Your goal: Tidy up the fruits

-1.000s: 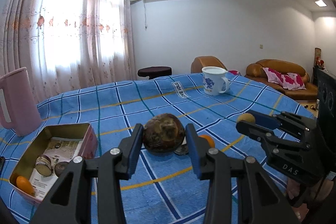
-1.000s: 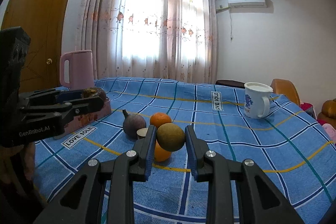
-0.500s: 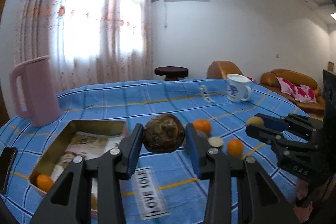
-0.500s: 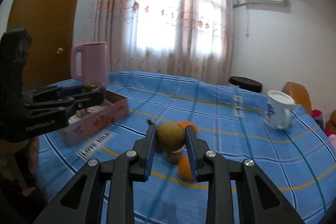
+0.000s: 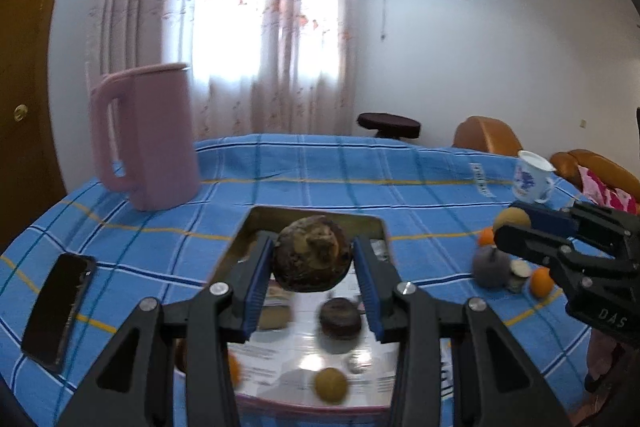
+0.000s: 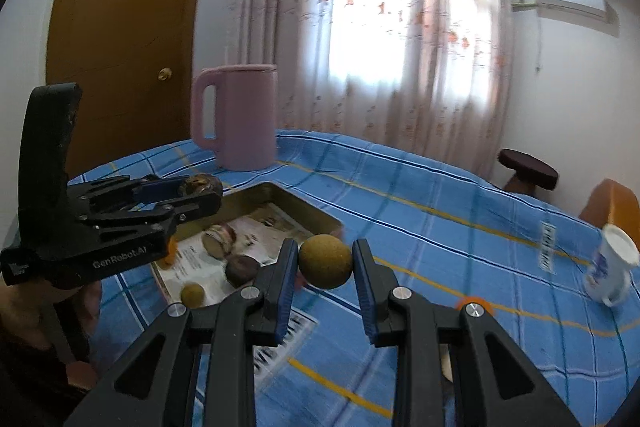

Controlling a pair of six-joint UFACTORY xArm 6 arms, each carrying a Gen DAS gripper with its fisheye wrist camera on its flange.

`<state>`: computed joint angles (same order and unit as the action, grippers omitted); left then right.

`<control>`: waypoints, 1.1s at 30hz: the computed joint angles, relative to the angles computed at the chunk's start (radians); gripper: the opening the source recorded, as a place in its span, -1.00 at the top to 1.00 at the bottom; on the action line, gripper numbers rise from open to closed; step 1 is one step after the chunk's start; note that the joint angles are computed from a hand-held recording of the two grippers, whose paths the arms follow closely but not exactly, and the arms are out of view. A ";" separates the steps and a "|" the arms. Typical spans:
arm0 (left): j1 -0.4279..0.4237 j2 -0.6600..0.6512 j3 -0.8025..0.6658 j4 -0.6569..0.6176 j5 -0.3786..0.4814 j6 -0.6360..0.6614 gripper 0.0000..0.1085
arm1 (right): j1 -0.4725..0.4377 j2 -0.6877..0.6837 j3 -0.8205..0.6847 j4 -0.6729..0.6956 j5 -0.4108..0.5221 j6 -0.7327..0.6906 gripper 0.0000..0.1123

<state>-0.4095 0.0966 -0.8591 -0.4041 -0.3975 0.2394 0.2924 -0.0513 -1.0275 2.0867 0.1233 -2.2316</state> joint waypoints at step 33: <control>0.040 -0.035 0.043 0.125 0.030 -0.133 -0.51 | 0.058 0.046 0.045 -0.270 -0.056 0.294 0.07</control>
<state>-0.3698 0.0615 -0.8163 -0.2790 -0.3680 0.1061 0.3506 -0.0051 -0.9821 1.8167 0.0672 -1.9381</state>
